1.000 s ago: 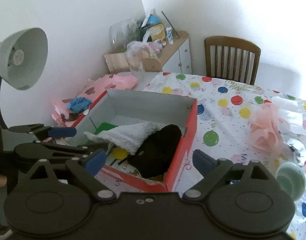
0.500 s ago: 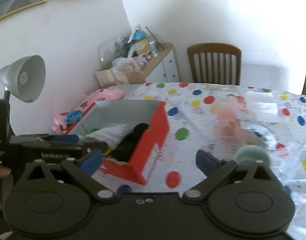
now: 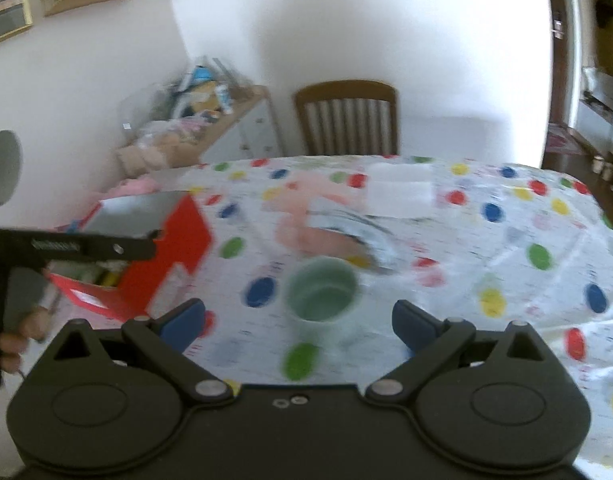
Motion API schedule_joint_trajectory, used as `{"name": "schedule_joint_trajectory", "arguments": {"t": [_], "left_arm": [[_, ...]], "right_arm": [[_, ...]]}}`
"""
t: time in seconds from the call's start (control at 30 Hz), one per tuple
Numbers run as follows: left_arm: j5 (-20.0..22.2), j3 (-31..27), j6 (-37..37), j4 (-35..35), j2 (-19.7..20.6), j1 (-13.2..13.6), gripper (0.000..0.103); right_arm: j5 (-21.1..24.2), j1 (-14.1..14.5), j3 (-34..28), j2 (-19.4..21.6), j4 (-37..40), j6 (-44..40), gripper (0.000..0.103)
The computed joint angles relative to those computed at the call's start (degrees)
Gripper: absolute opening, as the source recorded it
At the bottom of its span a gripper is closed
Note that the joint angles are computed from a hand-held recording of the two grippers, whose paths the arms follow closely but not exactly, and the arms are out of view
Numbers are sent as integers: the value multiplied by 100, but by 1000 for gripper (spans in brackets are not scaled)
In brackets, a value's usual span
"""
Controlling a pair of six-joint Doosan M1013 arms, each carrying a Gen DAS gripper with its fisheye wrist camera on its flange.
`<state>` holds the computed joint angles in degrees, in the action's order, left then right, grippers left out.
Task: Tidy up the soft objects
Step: 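Move both grippers away from the box toward the plastic-wrapped packet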
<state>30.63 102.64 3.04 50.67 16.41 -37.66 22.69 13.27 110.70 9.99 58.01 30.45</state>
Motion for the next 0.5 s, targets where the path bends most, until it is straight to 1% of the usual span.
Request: {"name": "schedule_joint_trajectory", "arguments": {"t": [0.17,0.23,0.37,0.5], "left_arm": [[-64,-578,612,-488,369,-47,102],[28,-903,1066,-864,575,-59,102],[151,-1455,1750,-1572,926,-25,102],[502,-1981,2015,-1921,1267,3,102]], "right_arm": [[-115,-290,33,112,12,-457,98],[-170,-365,11,189,-27,-560,96],[-142,-515,-102,395,-23,-675,94],[-70,-619,-212,564,9,-793,93]]}}
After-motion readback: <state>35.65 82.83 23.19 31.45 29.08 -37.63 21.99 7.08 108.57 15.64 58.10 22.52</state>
